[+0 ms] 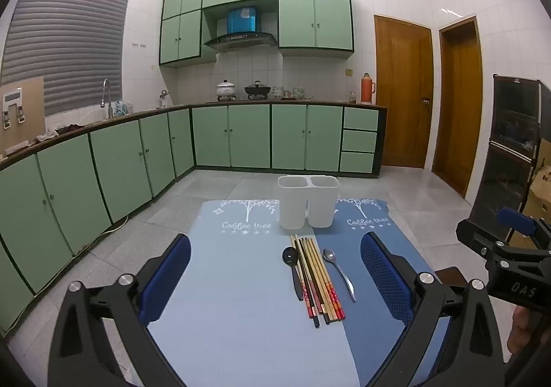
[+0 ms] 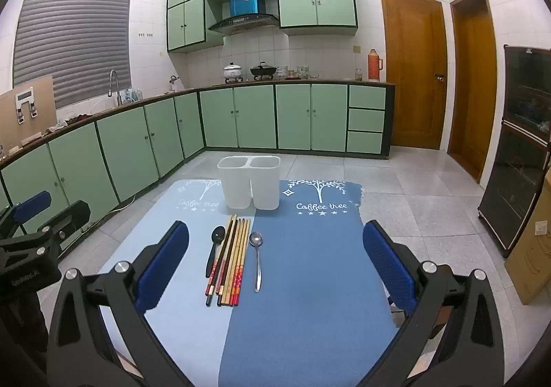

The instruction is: Organize utensils

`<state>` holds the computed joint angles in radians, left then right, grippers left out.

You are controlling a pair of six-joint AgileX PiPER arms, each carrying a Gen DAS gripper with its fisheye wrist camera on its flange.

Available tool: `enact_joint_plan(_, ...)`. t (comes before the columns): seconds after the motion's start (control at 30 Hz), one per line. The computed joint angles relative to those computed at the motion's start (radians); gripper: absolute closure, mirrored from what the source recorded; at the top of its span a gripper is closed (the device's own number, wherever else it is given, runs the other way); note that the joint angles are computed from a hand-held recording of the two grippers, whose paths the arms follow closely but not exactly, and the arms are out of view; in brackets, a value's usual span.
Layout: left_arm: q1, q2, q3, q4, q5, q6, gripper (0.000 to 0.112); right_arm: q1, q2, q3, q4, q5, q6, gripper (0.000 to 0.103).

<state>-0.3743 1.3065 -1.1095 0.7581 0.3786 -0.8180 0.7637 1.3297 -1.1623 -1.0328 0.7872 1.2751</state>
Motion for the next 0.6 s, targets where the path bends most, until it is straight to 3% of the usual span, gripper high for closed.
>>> enact_joint_plan(0.33, 0.029, -0.022, 0.019, -0.068, -0.020, 0.078, 0.016, 0.000, 0.001, -0.001, 0.000, 0.000, -0.001, 0.005)
enact_joint_plan(0.6, -0.010, -0.001, 0.010, 0.043, 0.005, -0.032, 0.016, -0.002, 0.001, 0.000, -0.001, -0.003, 0.001, 0.005)
